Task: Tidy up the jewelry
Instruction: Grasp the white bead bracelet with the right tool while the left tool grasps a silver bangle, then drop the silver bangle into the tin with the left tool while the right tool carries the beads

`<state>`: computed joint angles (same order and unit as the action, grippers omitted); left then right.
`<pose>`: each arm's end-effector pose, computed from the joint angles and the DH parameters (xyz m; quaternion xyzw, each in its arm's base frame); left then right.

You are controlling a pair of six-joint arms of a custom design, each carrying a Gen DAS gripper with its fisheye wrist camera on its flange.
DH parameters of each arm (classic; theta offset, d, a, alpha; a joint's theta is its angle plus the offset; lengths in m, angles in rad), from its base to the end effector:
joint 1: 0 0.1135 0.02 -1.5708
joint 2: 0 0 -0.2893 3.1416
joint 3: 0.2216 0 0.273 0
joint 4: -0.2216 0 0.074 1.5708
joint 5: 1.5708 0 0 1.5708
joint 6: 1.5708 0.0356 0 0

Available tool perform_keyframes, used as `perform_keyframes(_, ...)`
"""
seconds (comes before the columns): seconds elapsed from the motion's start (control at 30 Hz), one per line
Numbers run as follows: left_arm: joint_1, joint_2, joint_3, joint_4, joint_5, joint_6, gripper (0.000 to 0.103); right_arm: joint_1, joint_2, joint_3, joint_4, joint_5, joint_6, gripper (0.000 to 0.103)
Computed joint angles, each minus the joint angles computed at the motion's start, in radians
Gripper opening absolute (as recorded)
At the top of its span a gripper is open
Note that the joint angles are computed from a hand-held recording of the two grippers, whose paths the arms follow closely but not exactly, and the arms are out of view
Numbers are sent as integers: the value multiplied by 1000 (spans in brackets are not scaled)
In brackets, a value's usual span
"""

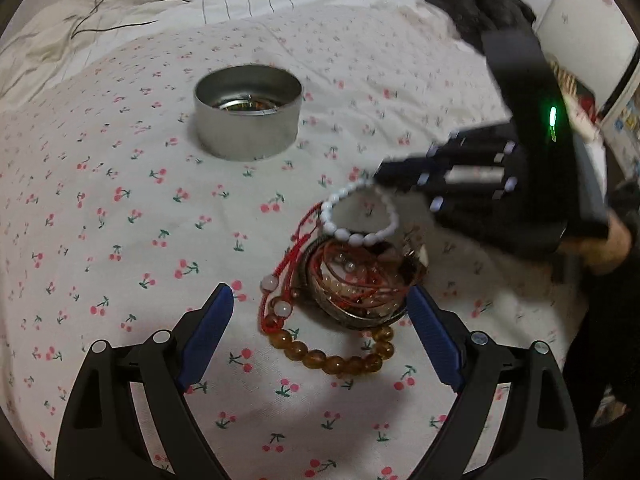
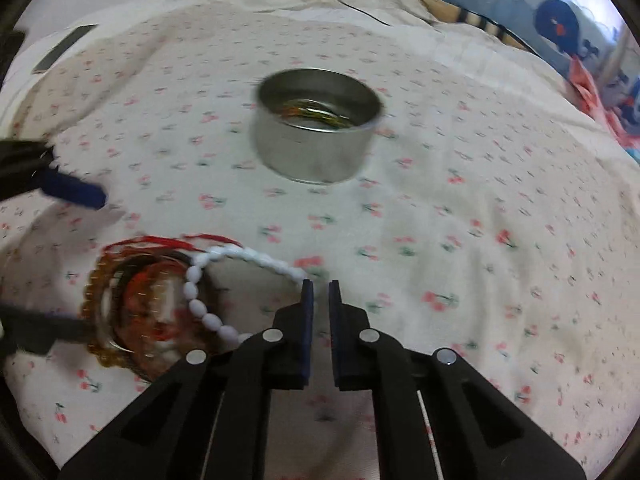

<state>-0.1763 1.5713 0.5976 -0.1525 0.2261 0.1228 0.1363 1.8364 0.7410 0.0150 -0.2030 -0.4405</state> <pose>0.2607 -0.0546 0.1182 0.1690 0.9546 -0.1159 0.2160 0.3185 0.0509 0.0873 -0.2981 0.9182 0.0606 0.2536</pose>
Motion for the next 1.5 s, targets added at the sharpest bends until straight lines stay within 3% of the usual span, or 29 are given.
perform_keyframes(0.07, 0, 18, 5, -2, -1, 3, 82, -9, 5, 8, -15, -22, 4, 8)
perform_keyframes(0.13, 9, 31, 11, -10, 31, 11, 54, -20, 4, 17, -37, -73, 4, 9)
perform_keyframes(0.17, 13, 35, 15, -14, 41, 12, 50, -18, 7, 19, -43, -86, 2, 13)
perform_keyframes(0.2, 16, 36, 15, -13, 49, 12, 38, -19, 1, 14, -46, -91, -5, 19)
perform_keyframes(0.23, 21, 36, 16, -14, 58, 16, 25, -10, -1, -3, -19, -79, -2, 35)
perform_keyframes(0.27, 28, 40, 16, -10, 64, 18, 22, 1, 1, -17, 8, -56, -3, 43)
perform_keyframes(0.4, 70, 50, 15, 34, -45, -38, 14, 29, 14, -26, 32, -3, -1, 43)
perform_keyframes(0.5, 121, 47, 16, 52, -98, -70, 14, 14, 15, -18, 24, -13, 21, 41)
perform_keyframes(0.6, 184, 13, 18, 35, 30, -62, 14, 6, 29, -4, 6, -35, 26, 29)
perform_keyframes(0.67, 174, 21, 27, 18, 43, -36, 17, 12, 26, -9, 11, -32, 25, 15)
perform_keyframes(0.73, 135, 73, 39, 16, -13, -31, 36, 12, 25, -13, 20, -28, 26, 11)
perform_keyframes(0.83, 103, 142, 76, -1, -24, -30, 52, 2, 19, -14, 32, -18, 53, 8)
perform_keyframes(0.93, 100, 141, 70, 5, -17, -36, 47, -24, 29, 7, 13, -24, 67, 8)
perform_keyframes(0.97, 114, 141, 70, 5, 2, -37, 39, -28, 31, 11, 9, -28, 71, 8)
perform_keyframes(1.0, 133, 146, 78, -2, 25, -42, 18, -28, 37, 17, 1, -30, 73, 8)
perform_keyframes(1.13, 180, 153, 64, 28, 42, -72, 2, -18, 43, 14, 12, -16, 71, 9)
perform_keyframes(1.27, 204, 152, 75, 5, 81, -73, 3, -21, 46, 18, 3, -22, 68, 11)
perform_keyframes(1.3, 210, 153, 78, -4, 93, -69, 8, -22, 49, 19, 1, -27, 68, 12)
perform_keyframes(1.33, 206, 169, 91, -20, 88, -64, 23, -22, 51, 19, 3, -28, 66, 12)
perform_keyframes(1.4, 175, 184, 86, 3, 33, -70, 43, -12, 55, 15, 13, -16, 66, 12)
perform_keyframes(1.47, 134, 195, 87, 22, -7, -78, 44, -8, 50, 8, 21, -7, 58, 11)
perform_keyframes(1.5, 119, 196, 82, 37, -26, -76, 36, -10, 48, 8, 18, -16, 59, 10)
